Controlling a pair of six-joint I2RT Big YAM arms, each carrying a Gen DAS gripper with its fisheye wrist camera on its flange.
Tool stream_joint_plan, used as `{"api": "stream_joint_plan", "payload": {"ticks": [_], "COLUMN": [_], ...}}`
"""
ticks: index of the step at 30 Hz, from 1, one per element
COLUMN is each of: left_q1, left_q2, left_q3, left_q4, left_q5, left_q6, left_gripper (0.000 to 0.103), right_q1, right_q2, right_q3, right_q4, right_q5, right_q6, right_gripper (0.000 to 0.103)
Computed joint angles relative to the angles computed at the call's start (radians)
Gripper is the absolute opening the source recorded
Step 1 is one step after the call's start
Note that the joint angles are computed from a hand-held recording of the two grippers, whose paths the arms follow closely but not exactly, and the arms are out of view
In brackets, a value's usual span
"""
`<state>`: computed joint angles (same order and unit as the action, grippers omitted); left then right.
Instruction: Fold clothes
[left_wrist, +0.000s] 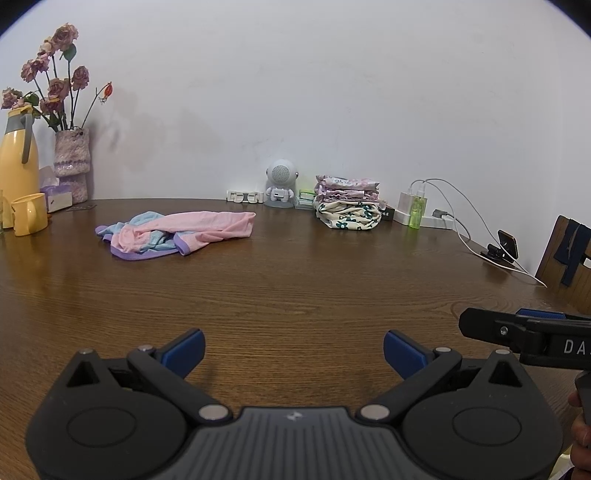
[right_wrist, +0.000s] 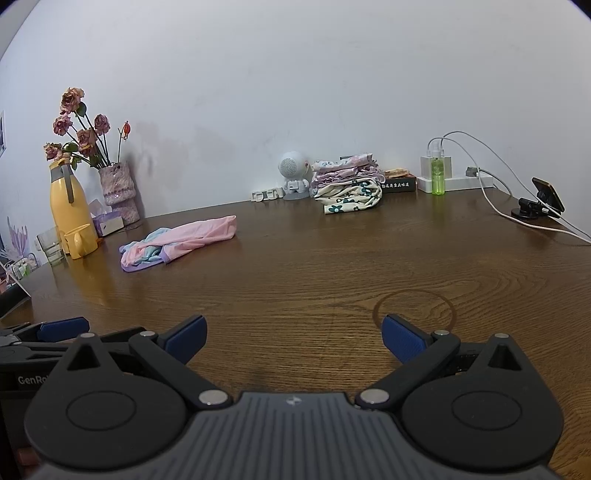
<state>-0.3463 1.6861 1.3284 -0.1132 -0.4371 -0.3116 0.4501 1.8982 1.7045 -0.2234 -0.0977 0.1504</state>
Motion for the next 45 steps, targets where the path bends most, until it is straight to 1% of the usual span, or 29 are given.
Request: {"api": "stream_joint_plan", "payload": {"ticks": [35, 41, 45], "left_q1": [0.002, 0.007, 0.019], "left_q2": [-0.012, -0.011, -0.010], "left_q3": [-0.003, 0.002, 0.013], "left_q4": [-0.005, -0.016, -0.028], "left_q5": [0.002, 0.011, 0.019], "left_q6": [-0.004, -0.008, -0.008], "left_gripper": [0.103, 0.103, 0.103], "right_q1": [-0.003, 0.000, 0.000], "right_q2": [0.003, 0.011, 0.036], "right_q3": [0.010, 0.026, 0.080], "right_q4": [-0.018, -0.039, -0.083], "right_q5": [-0.011, -0.019, -0.039], "right_q6": [-0.002, -0.015, -0.029], "right_gripper": [0.103, 0.103, 0.103]}}
